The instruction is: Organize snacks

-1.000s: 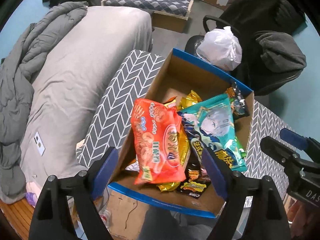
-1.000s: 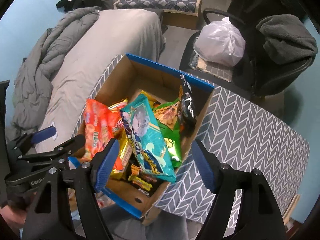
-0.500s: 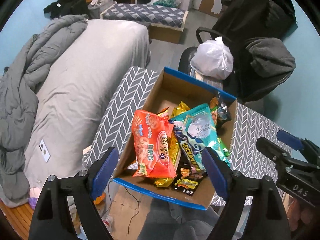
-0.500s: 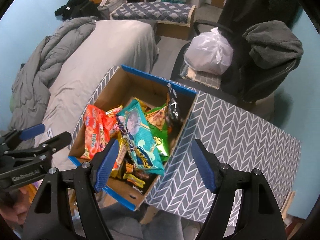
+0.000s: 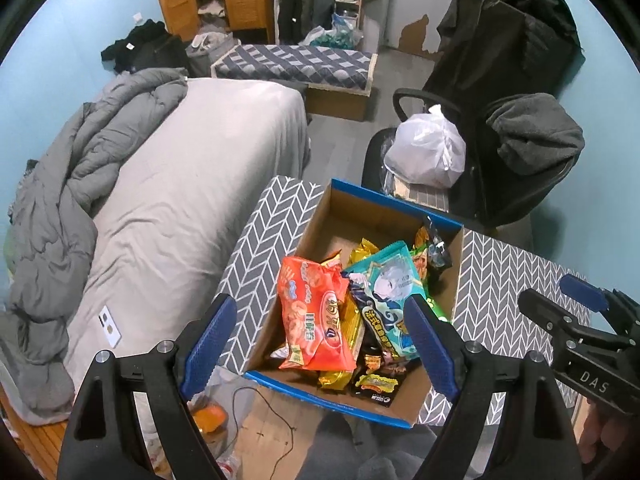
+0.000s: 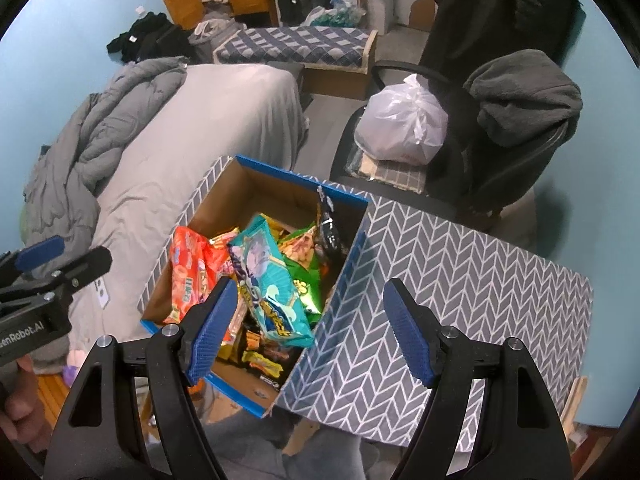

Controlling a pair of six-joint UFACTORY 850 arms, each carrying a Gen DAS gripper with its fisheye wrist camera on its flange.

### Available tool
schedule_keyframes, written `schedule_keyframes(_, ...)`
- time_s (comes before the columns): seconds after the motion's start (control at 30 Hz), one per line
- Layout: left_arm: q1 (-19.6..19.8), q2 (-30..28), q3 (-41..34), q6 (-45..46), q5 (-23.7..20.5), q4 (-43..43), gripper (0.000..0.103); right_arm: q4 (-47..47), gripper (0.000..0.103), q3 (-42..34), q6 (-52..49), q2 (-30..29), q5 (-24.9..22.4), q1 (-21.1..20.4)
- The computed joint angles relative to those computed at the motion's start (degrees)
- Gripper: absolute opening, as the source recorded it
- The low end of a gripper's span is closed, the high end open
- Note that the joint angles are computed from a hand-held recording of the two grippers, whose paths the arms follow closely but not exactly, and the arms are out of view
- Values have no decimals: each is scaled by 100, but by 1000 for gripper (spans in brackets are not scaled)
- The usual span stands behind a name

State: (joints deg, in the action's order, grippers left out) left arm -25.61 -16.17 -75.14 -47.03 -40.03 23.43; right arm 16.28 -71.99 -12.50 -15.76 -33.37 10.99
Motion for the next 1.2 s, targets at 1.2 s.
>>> schedule_keyframes(1.2,-178,-105,-236,-266,-230,132,87,97,76,98,-239,153,-62,-254)
